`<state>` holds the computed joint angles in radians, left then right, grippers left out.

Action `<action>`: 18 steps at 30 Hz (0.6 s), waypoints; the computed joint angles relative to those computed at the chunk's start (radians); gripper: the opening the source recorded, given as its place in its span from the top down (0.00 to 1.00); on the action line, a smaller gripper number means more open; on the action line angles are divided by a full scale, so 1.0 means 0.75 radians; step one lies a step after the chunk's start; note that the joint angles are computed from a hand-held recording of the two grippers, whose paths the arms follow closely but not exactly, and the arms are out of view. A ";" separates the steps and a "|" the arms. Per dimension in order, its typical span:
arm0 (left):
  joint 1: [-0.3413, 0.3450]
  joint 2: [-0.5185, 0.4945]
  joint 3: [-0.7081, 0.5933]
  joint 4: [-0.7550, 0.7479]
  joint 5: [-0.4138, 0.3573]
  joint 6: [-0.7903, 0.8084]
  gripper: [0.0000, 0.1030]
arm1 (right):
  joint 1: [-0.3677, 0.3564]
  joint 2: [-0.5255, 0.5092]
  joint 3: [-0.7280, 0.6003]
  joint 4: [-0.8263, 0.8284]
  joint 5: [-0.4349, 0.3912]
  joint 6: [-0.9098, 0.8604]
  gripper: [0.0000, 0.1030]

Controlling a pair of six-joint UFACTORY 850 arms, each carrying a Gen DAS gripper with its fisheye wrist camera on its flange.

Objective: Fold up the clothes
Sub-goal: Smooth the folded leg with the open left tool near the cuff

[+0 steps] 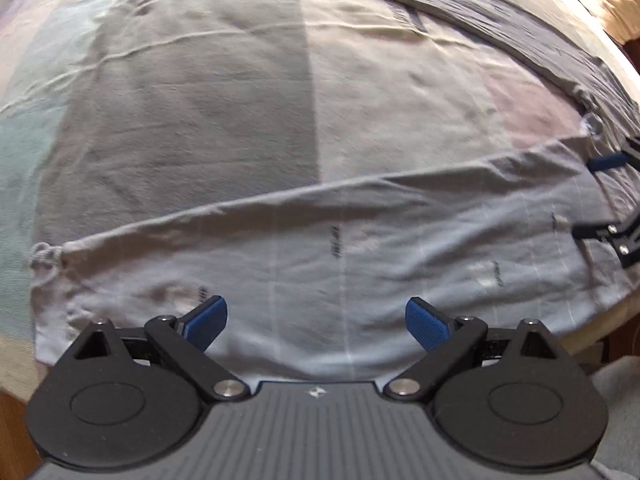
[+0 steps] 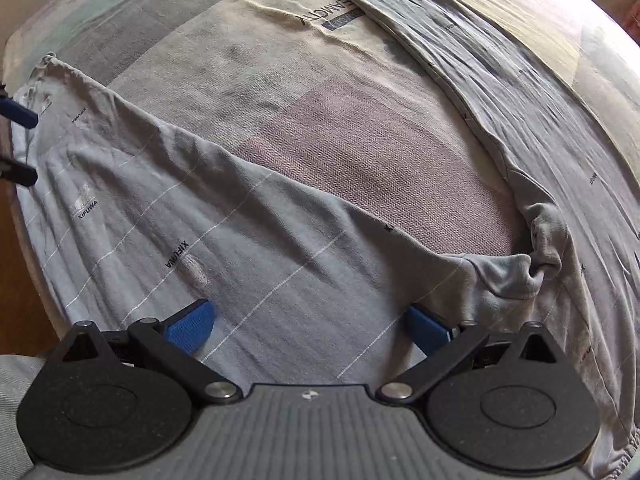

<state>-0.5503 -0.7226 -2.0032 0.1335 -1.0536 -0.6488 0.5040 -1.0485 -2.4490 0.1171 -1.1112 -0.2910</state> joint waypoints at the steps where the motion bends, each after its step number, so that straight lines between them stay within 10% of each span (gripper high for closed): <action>1: 0.014 0.003 0.014 0.028 0.000 -0.026 0.07 | 0.002 0.000 -0.001 -0.006 0.000 0.007 0.00; 11: 0.140 0.151 0.231 0.149 0.067 -0.516 0.08 | -0.009 -0.015 -0.037 0.024 -0.039 -0.061 0.00; 18: 0.168 -0.026 -0.065 0.101 -0.181 -0.342 0.10 | 0.003 -0.056 -0.111 -0.010 -0.084 -0.020 0.00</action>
<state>-0.4245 -0.7422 -2.0520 0.2090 -1.1894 -0.9053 0.5063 -1.0907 -2.5319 0.1098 -1.1743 -0.3063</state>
